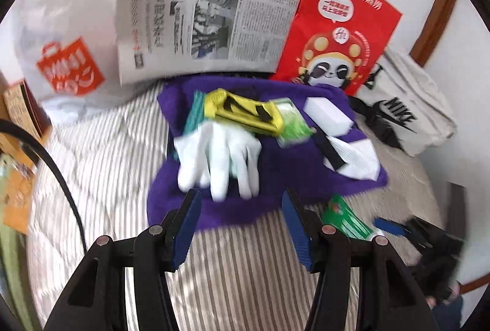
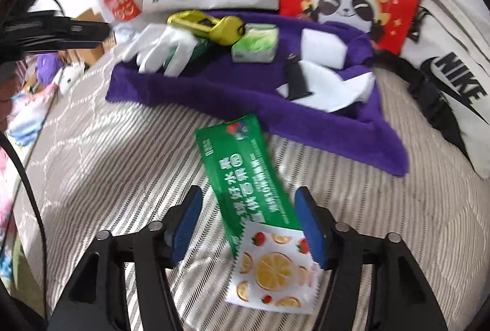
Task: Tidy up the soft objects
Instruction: 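Close the right tool on the long green snack packet and lift it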
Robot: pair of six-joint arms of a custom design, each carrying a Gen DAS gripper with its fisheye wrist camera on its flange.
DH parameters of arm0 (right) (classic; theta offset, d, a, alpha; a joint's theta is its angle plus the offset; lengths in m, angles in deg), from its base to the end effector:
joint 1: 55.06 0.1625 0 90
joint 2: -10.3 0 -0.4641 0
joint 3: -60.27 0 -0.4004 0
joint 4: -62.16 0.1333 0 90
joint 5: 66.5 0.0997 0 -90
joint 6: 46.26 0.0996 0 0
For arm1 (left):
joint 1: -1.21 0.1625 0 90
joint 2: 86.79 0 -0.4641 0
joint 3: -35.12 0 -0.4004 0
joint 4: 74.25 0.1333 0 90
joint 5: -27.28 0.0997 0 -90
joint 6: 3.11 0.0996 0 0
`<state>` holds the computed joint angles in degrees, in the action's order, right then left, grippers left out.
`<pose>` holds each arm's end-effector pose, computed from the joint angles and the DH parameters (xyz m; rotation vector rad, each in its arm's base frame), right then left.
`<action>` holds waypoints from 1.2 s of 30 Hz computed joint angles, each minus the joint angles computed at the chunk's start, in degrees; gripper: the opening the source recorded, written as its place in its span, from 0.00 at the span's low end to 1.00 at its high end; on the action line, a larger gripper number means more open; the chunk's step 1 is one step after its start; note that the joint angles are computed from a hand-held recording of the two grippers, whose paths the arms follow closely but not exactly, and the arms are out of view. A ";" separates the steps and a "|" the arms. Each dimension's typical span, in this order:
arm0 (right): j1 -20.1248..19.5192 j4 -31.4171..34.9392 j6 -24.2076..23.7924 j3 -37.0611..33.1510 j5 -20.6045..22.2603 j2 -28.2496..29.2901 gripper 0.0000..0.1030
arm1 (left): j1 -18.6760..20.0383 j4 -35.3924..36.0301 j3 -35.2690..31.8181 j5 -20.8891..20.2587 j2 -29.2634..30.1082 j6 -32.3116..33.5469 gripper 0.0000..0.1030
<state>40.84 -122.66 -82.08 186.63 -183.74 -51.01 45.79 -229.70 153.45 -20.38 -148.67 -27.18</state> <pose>0.1409 -0.5104 0.1792 0.7436 -2.4058 0.4881 -0.2511 -0.5288 0.1810 0.3922 2.4963 -0.7208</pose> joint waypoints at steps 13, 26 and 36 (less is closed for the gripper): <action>0.40 -4.62 -0.66 -1.57 -2.96 4.39 0.47 | -1.49 -1.25 12.29 -3.37 -7.64 -10.08 0.51; -0.08 7.39 6.94 -2.88 0.92 0.31 0.22 | -3.22 -0.91 17.06 -4.72 -10.75 -13.69 0.51; 2.63 1.32 2.26 -2.29 -4.36 4.48 0.37 | -2.73 -3.52 18.55 -6.20 -11.64 -12.73 0.51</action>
<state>43.48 -121.35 -79.82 184.34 -188.10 -46.53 43.06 -233.22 172.01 -26.58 -160.31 -39.91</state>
